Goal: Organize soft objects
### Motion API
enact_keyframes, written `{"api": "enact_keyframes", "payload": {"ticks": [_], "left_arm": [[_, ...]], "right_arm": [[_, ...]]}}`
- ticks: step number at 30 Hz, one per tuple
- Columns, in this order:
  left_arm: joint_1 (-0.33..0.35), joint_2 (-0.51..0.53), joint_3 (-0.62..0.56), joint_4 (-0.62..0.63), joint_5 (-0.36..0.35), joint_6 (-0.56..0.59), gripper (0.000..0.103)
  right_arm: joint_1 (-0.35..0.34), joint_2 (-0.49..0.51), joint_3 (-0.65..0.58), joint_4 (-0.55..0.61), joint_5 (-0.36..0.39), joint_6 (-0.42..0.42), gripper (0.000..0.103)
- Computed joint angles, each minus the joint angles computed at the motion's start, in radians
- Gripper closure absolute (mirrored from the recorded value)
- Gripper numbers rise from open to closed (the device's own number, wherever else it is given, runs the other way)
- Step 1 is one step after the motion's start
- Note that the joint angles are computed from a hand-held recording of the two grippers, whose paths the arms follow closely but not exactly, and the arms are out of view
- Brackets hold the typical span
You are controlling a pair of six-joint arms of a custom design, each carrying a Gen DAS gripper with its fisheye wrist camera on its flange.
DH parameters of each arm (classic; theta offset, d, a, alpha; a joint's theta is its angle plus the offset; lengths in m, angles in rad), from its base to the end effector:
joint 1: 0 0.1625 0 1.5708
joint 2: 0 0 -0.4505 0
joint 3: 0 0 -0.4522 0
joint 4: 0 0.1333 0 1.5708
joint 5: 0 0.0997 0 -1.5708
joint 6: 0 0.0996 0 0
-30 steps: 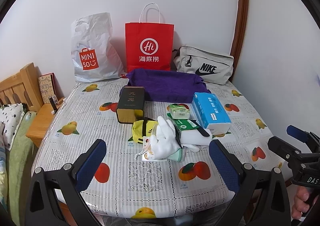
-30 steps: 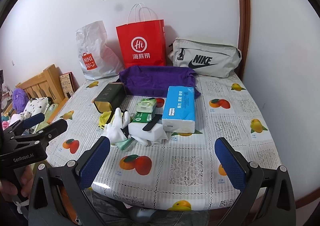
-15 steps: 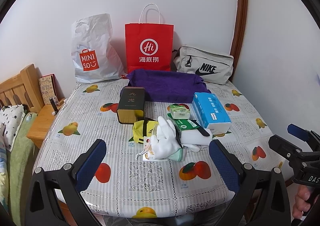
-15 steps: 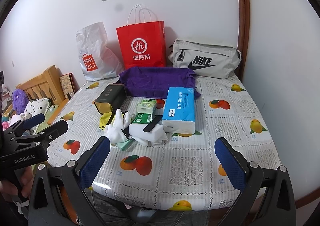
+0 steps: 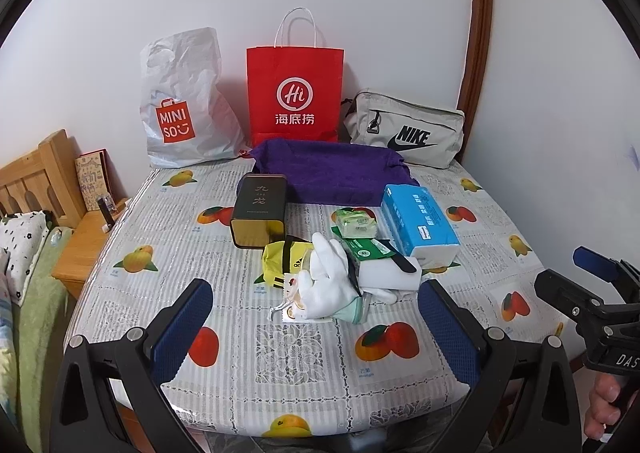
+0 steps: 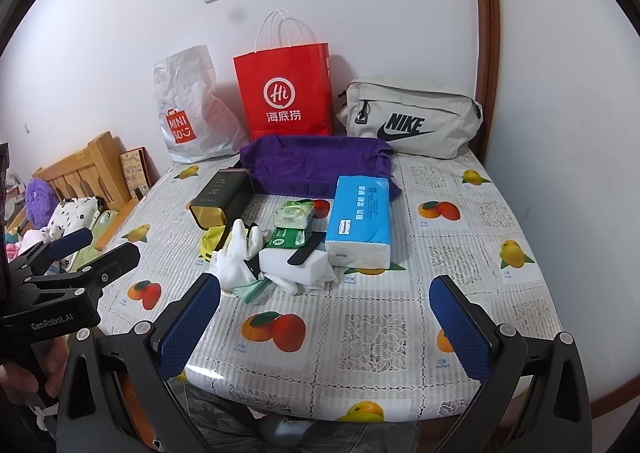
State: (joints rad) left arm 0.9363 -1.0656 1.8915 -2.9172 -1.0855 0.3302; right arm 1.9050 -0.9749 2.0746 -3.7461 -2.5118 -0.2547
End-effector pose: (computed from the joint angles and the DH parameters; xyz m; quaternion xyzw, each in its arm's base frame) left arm -0.2434 -0.6340 0.1974 0.3803 0.8597 -0.2821 0.1916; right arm 0.2326 -0.5089 0.1923 -0.0001 -0.8000 0.4717 0.3709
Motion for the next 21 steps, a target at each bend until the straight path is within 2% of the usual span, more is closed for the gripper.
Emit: {"api": "enact_keyframes", "payload": {"ticks": [21], "left_arm": [[0.003, -0.003, 0.001, -0.005, 0.021, 0.008, 0.000]], "right_arm": [[-0.002, 0.004, -0.003, 0.005, 0.002, -0.001, 0.000]]}}
